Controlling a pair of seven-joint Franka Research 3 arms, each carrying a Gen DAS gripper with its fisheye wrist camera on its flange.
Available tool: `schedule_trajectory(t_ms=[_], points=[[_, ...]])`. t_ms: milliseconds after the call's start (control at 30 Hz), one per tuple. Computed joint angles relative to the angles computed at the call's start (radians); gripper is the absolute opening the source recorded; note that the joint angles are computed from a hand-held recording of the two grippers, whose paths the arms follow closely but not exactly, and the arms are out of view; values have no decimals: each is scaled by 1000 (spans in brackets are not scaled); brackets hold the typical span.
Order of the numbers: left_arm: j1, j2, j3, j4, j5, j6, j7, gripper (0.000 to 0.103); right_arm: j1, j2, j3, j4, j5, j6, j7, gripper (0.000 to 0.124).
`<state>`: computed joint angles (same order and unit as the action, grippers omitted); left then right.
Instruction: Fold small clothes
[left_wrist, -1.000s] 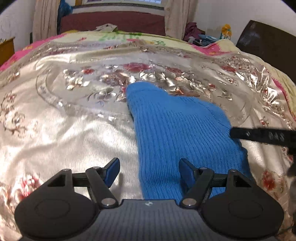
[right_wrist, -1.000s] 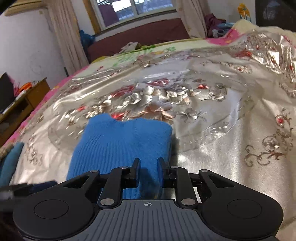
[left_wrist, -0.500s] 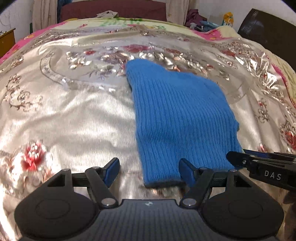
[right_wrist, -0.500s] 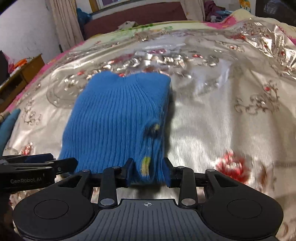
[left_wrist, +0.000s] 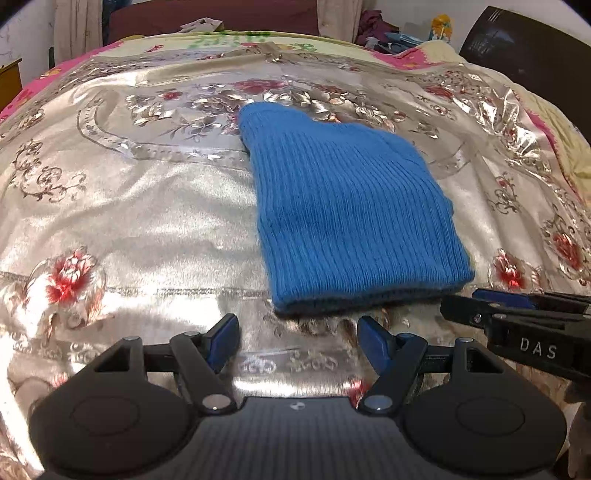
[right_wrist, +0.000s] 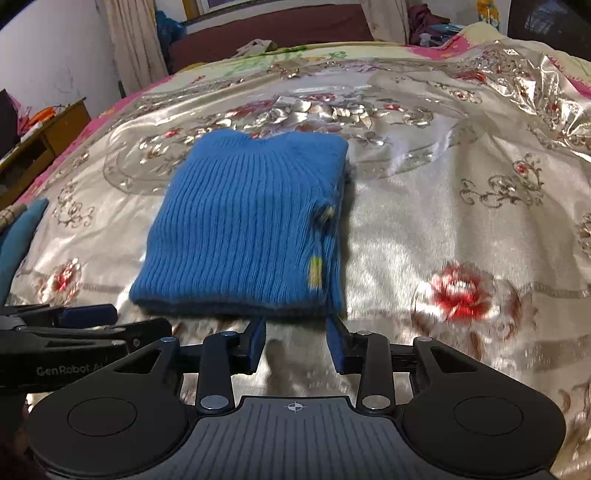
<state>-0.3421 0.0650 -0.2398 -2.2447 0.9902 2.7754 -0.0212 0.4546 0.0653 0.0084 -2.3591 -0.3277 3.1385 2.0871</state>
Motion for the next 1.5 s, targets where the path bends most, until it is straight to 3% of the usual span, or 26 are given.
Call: schedule_trajectory(t_ms=[333, 500, 667, 833, 1033, 1500], points=[[-8, -23, -15, -22, -4, -17, 10, 77, -24, -46, 26, -40, -159, -10, 154, 42], [-12, -32, -23, -29, 0, -30, 1, 78, -82, -71, 62, -51, -340, -6, 332, 48], [-17, -42, -31, -35, -15, -48, 11, 80, -124, -87, 102, -74, -356, 4, 363, 52], [-14, -58, -35, -52, -37, -38, 8, 86, -174, -101, 142, -84, -459, 17, 472, 56], [-25, -58, -51, -39, -96, -113, 50, 89, -185, -109, 158, -101, -423, 3, 461, 58], [-36, -63, -56, -34, -139, -153, 62, 89, -195, -107, 167, -98, -477, -15, 514, 65]])
